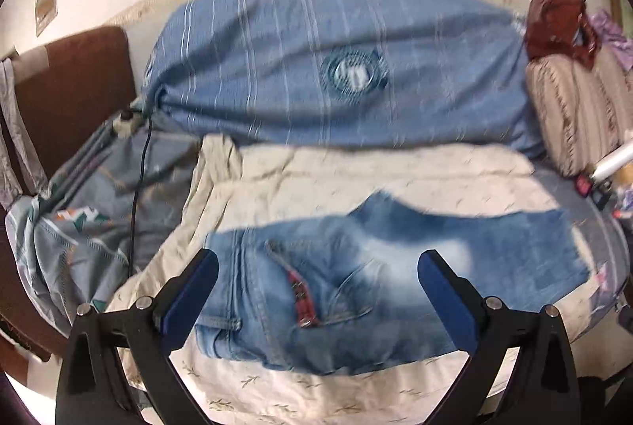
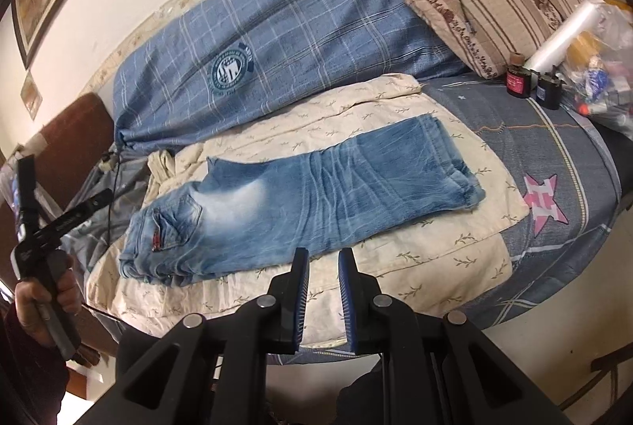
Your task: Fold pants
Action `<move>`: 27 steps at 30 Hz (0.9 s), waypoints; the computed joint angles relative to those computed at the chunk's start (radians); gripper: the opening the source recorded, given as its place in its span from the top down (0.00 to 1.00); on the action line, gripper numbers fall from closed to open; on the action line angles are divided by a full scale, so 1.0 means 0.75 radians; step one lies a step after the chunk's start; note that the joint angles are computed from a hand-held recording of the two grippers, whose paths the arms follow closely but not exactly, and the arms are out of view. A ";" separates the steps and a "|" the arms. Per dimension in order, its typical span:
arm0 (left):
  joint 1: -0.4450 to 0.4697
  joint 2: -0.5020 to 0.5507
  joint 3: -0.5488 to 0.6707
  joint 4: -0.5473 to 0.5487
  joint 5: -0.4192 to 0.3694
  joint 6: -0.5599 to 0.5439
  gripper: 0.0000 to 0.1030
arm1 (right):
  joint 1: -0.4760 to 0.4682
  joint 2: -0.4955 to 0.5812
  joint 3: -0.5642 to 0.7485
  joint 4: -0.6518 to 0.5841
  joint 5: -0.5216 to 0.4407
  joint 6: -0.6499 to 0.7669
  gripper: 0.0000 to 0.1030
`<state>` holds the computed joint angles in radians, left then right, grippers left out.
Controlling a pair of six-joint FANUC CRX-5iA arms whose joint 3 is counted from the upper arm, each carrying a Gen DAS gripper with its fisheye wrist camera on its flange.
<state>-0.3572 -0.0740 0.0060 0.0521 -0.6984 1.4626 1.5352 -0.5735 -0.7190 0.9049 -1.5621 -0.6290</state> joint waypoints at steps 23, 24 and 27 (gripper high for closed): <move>0.254 -0.036 -0.214 0.014 0.160 -0.171 0.01 | -0.528 -0.011 -0.139 -0.044 0.617 0.199 0.83; 0.276 -0.016 -0.205 0.002 0.152 -0.144 0.01 | -0.564 -0.009 -0.142 -0.055 0.648 0.215 0.83; 0.318 0.047 -0.162 -0.040 0.124 -0.042 0.01 | -0.673 0.033 -0.137 -0.068 0.737 0.247 0.83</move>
